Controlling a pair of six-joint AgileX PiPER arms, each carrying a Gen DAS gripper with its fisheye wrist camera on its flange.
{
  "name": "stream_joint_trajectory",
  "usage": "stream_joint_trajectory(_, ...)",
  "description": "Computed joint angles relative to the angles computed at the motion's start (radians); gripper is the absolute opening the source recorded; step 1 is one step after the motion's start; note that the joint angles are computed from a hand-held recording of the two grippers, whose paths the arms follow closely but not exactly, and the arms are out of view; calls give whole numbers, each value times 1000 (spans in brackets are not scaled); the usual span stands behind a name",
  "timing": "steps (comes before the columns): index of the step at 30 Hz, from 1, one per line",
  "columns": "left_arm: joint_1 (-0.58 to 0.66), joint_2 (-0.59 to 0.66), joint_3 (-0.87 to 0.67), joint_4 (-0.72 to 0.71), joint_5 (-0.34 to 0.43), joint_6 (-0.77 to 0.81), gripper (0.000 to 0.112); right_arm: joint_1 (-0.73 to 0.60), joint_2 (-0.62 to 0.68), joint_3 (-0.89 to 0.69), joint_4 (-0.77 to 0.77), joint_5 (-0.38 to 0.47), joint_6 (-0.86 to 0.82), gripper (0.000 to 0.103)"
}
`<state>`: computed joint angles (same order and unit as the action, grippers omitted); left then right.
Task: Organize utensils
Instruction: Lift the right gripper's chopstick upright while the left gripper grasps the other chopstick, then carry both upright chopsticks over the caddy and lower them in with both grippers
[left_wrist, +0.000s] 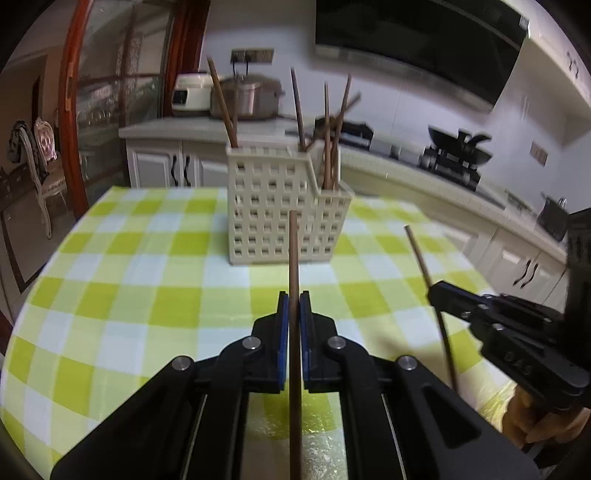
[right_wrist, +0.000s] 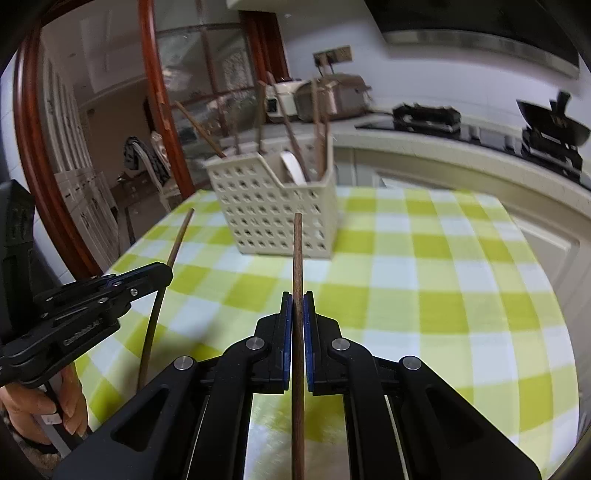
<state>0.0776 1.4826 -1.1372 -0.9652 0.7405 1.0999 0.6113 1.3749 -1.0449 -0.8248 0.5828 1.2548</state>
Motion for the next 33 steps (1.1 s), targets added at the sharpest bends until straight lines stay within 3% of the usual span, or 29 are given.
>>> stream_joint_trajectory(13, 160, -131, 54, -153, 122, 152, 6, 125, 3, -101, -132, 105, 81, 6)
stream_joint_trajectory(33, 211, -235, 116, -243, 166, 249, 6, 259, -48, -103, -265, 208, 163, 6)
